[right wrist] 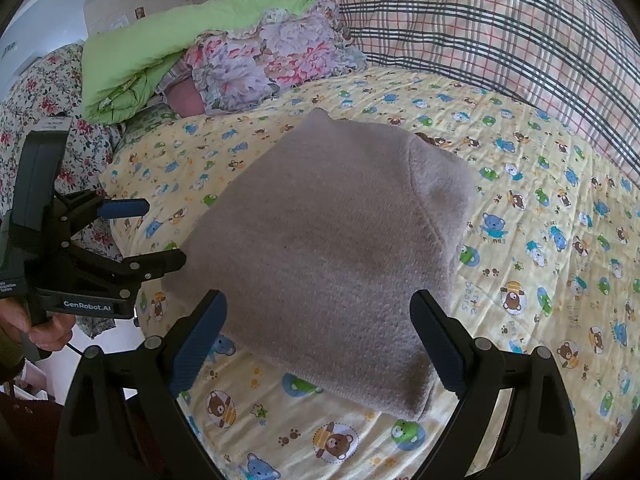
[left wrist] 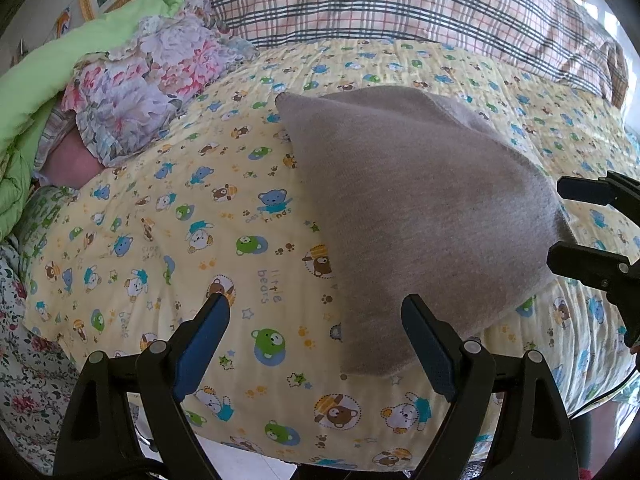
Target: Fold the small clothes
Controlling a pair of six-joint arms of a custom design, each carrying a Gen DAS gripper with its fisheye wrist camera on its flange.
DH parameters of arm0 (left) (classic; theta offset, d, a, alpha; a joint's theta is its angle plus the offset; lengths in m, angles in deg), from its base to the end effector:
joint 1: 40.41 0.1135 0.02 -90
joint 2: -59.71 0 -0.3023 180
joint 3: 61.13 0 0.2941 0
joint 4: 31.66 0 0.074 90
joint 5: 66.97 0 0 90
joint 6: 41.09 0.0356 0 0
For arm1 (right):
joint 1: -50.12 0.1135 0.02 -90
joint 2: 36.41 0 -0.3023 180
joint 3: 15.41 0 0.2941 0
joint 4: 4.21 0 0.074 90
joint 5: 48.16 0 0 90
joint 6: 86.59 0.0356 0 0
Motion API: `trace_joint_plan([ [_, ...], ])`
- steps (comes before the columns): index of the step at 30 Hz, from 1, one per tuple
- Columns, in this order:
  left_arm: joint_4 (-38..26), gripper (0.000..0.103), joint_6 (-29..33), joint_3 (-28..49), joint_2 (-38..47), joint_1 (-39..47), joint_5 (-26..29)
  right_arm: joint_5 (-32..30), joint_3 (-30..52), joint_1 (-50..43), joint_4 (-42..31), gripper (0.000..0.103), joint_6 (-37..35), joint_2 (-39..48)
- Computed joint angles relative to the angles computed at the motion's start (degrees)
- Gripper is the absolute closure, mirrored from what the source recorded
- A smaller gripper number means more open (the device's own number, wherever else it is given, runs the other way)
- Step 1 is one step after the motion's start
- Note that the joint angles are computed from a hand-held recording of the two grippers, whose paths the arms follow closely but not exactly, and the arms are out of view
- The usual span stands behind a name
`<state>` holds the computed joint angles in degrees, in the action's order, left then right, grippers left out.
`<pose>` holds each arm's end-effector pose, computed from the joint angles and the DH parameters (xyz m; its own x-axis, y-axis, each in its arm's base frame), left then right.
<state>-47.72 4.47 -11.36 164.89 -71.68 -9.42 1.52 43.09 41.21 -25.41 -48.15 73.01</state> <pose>0.2656 -0.1390 0.0645 -0.7833 -0.2156 -0.5831 -0.3587 0.9228 0.1407 0.3365 -0.0294 0.0740 -0.5233 -0.5224 -0.6732 -0.7850 0.6029 0.1424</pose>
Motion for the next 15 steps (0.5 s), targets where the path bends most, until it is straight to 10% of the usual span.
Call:
trace_joint_plan([
  [15,-0.5,0.015,-0.1,0.3,-0.4,-0.2,-0.3,0.0,0.1,-0.2,-0.4,0.01,-0.2,-0.2],
])
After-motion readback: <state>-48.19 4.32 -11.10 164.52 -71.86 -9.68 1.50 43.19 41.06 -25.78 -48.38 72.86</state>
